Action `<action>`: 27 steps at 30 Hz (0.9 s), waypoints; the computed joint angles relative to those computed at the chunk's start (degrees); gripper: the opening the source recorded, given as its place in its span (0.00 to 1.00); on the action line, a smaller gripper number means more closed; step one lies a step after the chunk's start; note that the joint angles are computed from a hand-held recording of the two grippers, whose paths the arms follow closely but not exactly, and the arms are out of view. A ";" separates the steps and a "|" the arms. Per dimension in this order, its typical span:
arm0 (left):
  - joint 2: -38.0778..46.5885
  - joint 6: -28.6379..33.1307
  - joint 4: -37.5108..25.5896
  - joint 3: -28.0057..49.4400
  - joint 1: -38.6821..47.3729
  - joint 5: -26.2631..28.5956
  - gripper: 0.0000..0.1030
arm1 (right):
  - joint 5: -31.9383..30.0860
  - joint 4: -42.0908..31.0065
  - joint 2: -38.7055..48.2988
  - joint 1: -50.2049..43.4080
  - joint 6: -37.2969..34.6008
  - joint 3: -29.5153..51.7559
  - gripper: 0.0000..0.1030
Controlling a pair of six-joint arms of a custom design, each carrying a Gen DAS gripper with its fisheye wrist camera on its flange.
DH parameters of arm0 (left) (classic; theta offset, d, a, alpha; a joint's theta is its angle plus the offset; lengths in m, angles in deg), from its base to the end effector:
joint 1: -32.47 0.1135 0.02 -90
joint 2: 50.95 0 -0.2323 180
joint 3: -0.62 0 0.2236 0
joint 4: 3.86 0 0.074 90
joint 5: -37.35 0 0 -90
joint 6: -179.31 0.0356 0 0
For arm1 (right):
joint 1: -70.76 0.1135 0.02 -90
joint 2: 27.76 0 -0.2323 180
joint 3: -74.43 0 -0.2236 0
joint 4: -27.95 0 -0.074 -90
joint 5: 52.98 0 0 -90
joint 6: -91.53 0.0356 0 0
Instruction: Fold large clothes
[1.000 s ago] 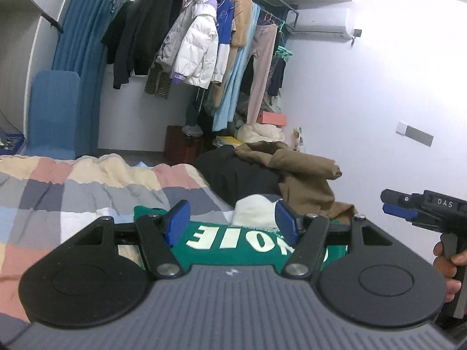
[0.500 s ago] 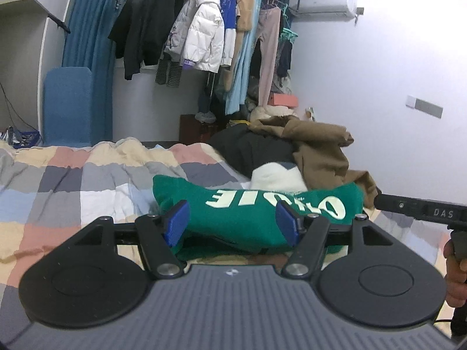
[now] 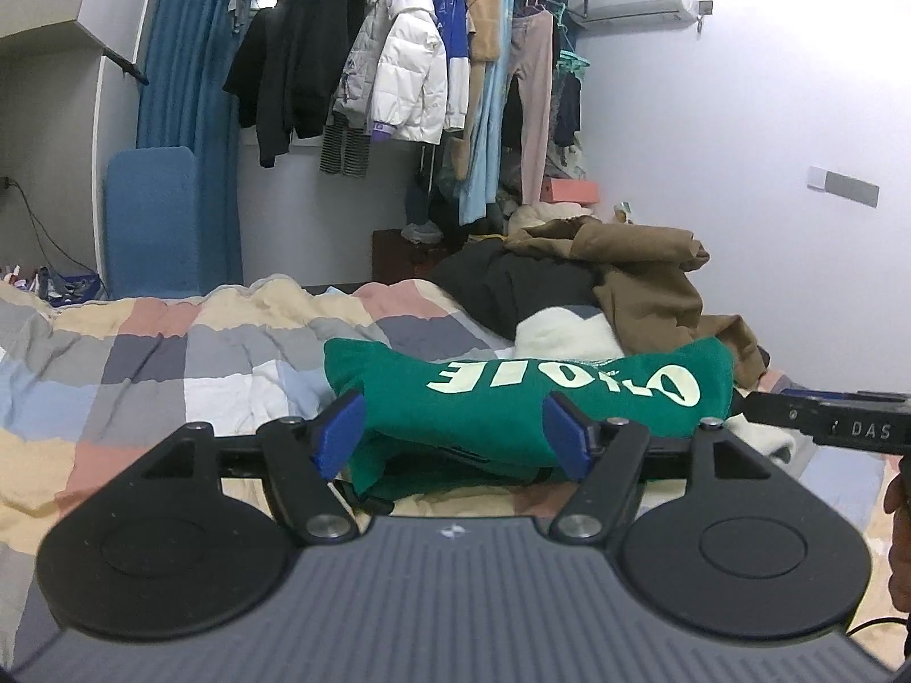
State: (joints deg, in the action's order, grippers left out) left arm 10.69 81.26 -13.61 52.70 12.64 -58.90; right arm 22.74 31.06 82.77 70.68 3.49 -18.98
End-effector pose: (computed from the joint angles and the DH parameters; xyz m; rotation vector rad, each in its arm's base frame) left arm 0.2209 -0.0755 0.2446 0.1225 1.9082 -0.2252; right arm 0.4073 0.0082 0.2017 -0.1319 1.9270 0.2628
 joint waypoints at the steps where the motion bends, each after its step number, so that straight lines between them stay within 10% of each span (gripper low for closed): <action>1: -0.05 -0.08 0.00 0.00 -0.16 -0.19 0.73 | 0.00 -0.10 0.26 -0.05 -0.15 0.38 0.54; 10: -0.21 -0.59 -0.32 0.06 -0.10 0.01 0.94 | 1.42 -0.11 -0.02 0.45 -0.40 0.26 0.54; 22: 1.95 -1.40 -1.22 1.38 -1.65 -3.27 0.98 | 6.50 -0.33 -0.38 1.71 -2.82 -0.19 0.61; 25: 1.91 -2.00 -1.20 1.41 -1.48 -2.62 0.98 | 5.54 0.72 -0.35 1.24 -2.09 -0.69 0.94; 27: 1.85 -2.00 -1.33 1.48 -1.51 -2.91 0.98 | 6.47 1.43 -0.42 1.41 -2.33 -1.01 0.97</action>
State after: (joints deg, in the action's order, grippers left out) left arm 12.54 79.27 -14.94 54.17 11.12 -61.80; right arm 29.22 32.49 82.35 72.09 1.17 -19.99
